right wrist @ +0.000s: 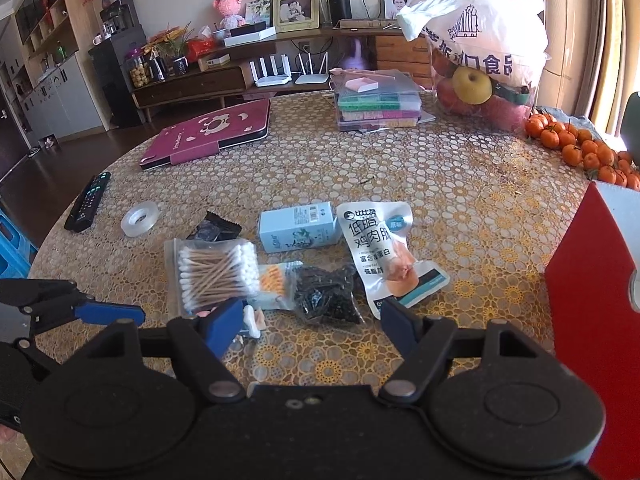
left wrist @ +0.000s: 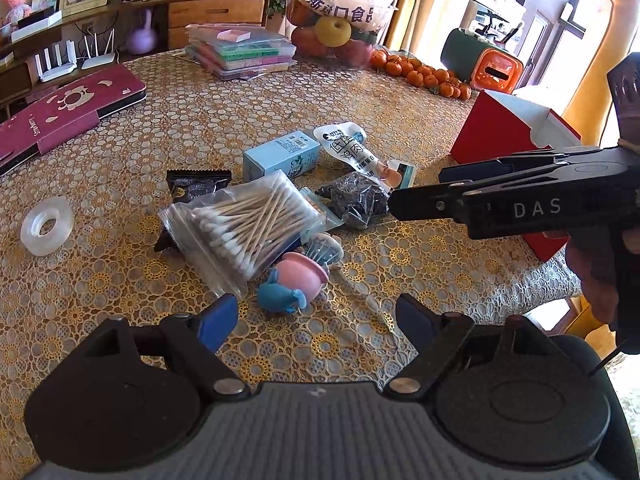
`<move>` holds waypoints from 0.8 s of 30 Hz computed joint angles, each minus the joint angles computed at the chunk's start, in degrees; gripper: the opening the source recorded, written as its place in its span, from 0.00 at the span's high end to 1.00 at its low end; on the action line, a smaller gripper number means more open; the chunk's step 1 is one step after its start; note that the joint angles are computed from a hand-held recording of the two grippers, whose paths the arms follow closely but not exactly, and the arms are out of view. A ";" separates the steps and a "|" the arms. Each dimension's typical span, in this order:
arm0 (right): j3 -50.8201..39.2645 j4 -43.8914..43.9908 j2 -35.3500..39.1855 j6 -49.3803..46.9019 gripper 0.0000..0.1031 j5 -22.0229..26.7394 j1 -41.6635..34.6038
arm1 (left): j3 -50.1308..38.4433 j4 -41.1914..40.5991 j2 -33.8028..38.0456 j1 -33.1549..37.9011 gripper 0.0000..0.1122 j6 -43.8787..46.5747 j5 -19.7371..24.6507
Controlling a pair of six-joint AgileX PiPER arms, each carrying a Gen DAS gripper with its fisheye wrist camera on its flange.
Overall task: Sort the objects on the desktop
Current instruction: 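Move right tool toward black clip bag while left tool approaches pink-blue toy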
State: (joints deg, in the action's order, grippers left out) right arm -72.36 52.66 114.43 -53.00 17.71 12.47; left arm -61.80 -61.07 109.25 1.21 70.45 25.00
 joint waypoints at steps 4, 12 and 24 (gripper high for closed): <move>-2.49 -3.07 2.56 2.94 0.27 0.04 0.44 | -1.59 -0.05 1.50 0.19 0.24 -0.37 1.07; -7.14 -8.61 6.91 8.90 0.28 1.04 0.73 | -3.98 1.11 3.91 -0.11 0.34 -1.49 1.55; -12.25 -13.78 11.08 14.40 0.29 2.19 1.15 | -6.46 2.38 6.60 -0.91 0.46 -3.70 -0.02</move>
State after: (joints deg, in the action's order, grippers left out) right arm -84.62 38.88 125.51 -38.60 19.89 13.62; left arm -68.27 -58.69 115.85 0.30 66.74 24.99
